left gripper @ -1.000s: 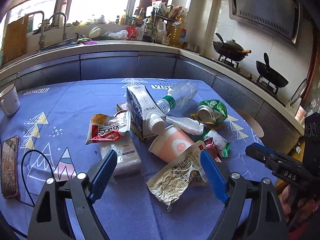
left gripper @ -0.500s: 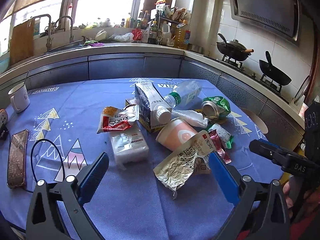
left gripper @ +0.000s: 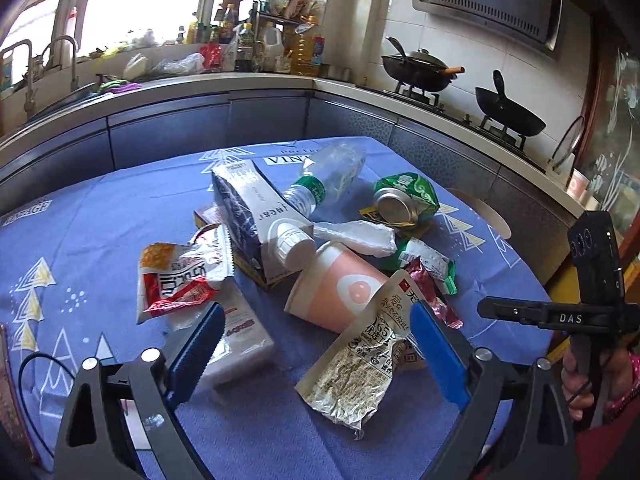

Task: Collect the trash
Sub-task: 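Move the left tool to the beige wrapper while the right tool reaches the pink wrapper, then close the left tool on the beige wrapper while the right tool grips the pink wrapper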

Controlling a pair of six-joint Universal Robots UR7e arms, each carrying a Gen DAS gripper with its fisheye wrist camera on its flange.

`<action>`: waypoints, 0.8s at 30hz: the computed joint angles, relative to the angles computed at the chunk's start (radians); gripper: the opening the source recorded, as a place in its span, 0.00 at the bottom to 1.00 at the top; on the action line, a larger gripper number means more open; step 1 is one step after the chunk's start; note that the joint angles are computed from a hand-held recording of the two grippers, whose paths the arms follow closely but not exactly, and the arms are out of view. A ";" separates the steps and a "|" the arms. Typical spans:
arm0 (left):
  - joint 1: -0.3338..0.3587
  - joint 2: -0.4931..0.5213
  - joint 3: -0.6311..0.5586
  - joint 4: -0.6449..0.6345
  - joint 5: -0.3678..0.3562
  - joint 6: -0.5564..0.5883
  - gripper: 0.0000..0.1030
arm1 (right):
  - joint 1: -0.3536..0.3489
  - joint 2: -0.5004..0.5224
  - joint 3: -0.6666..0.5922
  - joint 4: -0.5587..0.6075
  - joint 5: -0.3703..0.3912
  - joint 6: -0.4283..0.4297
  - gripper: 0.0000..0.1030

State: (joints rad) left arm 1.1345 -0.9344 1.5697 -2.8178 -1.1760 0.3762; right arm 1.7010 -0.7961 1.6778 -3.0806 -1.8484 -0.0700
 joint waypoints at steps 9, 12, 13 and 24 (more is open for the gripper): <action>0.002 0.047 -0.050 0.188 -0.050 0.085 0.96 | -0.019 0.038 -0.092 0.114 0.047 0.017 0.36; 0.002 0.061 -0.051 0.219 -0.022 0.081 0.96 | -0.022 0.054 -0.115 0.144 0.058 0.010 0.36; 0.005 0.065 -0.053 0.235 -0.017 0.070 0.91 | -0.022 0.062 -0.124 0.154 0.058 0.006 0.36; -0.014 -0.036 0.053 0.237 -0.033 0.015 0.53 | -0.001 0.015 -0.020 0.009 0.136 -0.152 0.02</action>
State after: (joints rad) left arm 1.1203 -0.9708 1.6230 -2.5812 -1.2094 0.3916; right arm 1.7000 -0.7814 1.6575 -3.0712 -1.7123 -0.2221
